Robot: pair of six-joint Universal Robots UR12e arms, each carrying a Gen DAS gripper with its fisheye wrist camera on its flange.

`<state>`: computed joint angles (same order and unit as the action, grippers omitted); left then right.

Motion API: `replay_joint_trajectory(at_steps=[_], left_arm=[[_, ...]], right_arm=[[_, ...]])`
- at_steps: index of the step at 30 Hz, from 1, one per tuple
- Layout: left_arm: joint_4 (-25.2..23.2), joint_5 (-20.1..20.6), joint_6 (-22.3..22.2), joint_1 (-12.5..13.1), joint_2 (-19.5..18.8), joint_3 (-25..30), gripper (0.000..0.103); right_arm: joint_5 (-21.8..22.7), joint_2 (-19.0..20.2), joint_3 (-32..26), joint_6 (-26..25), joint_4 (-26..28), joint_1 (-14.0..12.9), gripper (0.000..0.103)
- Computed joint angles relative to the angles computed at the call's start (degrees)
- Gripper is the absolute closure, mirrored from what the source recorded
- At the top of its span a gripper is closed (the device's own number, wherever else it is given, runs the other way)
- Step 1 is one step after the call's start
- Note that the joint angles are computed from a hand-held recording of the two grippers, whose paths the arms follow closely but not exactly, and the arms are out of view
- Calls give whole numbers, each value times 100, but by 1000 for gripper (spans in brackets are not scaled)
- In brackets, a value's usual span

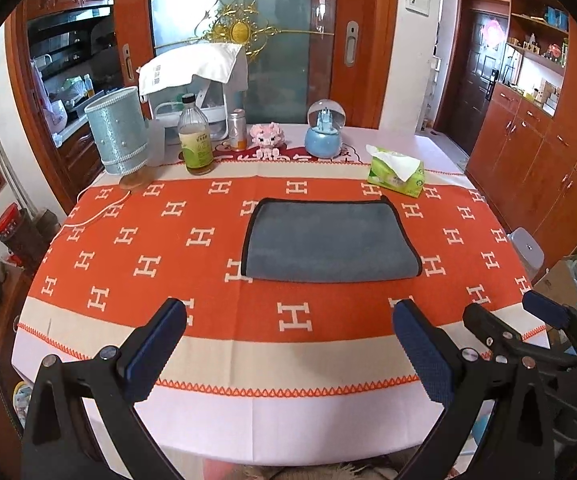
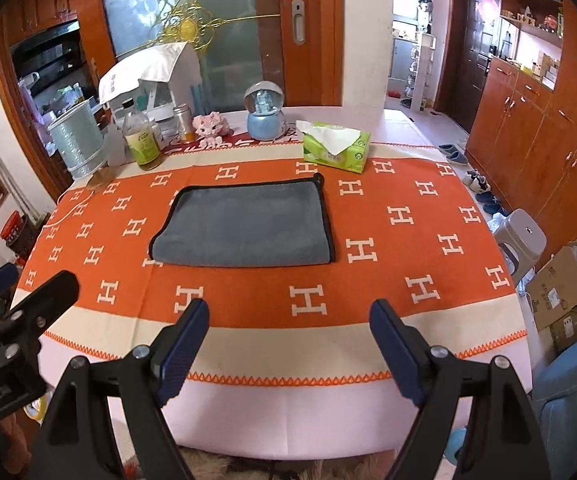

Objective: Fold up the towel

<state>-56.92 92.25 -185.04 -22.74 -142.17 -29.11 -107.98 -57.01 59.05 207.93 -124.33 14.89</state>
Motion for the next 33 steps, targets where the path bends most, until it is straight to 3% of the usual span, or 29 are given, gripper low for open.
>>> replay_joint_trajectory(at_steps=[14, 33], left_arm=[[317, 146, -11, -28, 187, -355, 1], [321, 205, -45, -17, 255, -450, 1]], right_arm=[[-259, -68, 64, -20, -76, 80, 20], [-419, -10, -63, -60, 32, 123, 20]])
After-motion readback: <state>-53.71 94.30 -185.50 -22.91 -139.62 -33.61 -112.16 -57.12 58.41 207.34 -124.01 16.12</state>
